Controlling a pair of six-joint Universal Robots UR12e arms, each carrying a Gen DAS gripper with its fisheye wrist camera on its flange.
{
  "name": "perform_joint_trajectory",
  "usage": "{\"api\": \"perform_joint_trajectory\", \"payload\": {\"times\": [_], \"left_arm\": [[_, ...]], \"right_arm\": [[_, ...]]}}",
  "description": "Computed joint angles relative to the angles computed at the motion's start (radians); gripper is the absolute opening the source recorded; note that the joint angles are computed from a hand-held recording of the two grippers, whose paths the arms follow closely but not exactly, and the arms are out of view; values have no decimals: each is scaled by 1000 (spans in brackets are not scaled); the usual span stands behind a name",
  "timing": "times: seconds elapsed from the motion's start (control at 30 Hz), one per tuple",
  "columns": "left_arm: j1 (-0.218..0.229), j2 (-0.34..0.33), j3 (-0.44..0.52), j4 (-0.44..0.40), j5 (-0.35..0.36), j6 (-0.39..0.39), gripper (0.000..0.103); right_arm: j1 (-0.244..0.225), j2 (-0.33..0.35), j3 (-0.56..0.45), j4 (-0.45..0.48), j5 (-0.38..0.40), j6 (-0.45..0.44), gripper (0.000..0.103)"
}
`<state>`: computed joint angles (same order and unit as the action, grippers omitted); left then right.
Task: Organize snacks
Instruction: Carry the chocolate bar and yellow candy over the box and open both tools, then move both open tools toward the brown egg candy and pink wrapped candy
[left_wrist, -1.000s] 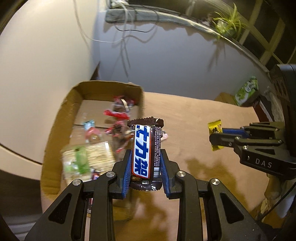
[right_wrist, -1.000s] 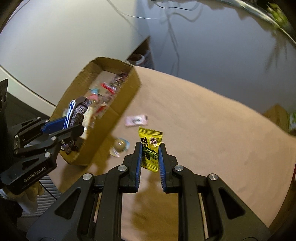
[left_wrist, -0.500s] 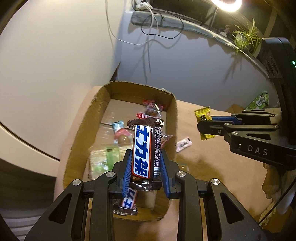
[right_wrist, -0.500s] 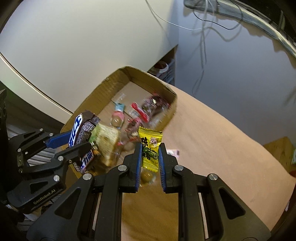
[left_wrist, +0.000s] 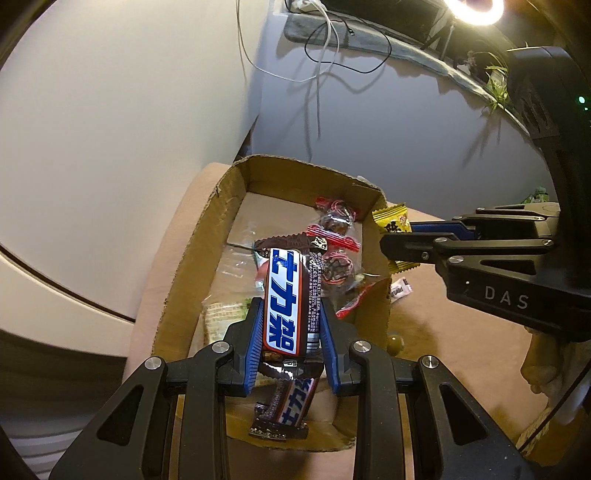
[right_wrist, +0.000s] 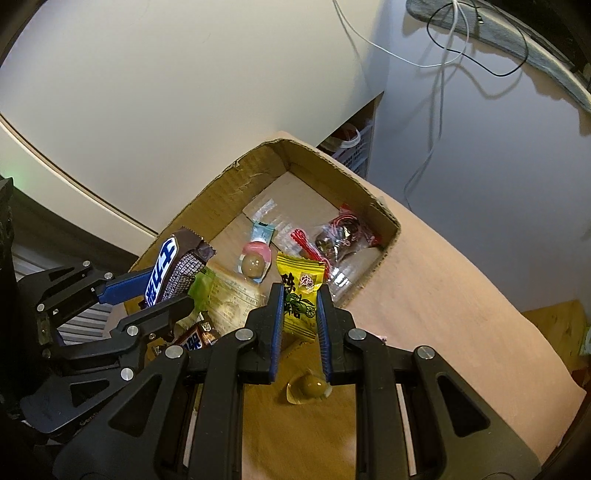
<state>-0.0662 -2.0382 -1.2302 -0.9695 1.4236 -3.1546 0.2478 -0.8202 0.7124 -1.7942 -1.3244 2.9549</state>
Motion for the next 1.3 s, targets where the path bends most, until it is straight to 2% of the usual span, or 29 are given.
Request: {"api": "perform_joint_trajectory", "payload": {"times": [0.3,0.6,0.67,0.7,0.73,0.8,0.87,1.0,1.07,1.13,1.3], "left_arm": [[4,-7,10,-15,2,-12,27],[5,-10,14,-12,17,-17,28],[3,-8,12,-8,23,-14,38],[2,-8,10,-4,28,-13,40],[1,-7,9,-1,32,-9,42],[-1,-5,6,3,40,-4,45],[-2,-3,3,8,51,-2,51],[-4,1,-4,17,61,0,56],[-5,3,-7,26,69,0,63],[-7,4,-9,31,76,-1,64],[-11,7,-11,38,85,-1,69]], "right_arm": [[2,38,-60,55,10,-20,17],[5,50,-78,60,1,-24,18],[5,51,-79,62,0,-29,20],[6,50,-79,60,-5,-31,30],[7,47,-72,48,-14,-31,50],[7,35,-50,6,-23,-27,73],[6,31,-44,-10,-25,-25,75],[7,31,-49,-7,-35,-25,76],[7,29,-45,-12,-40,-26,81],[5,24,-38,-20,-37,-26,85],[-2,10,-17,-30,-31,-25,85]]}}
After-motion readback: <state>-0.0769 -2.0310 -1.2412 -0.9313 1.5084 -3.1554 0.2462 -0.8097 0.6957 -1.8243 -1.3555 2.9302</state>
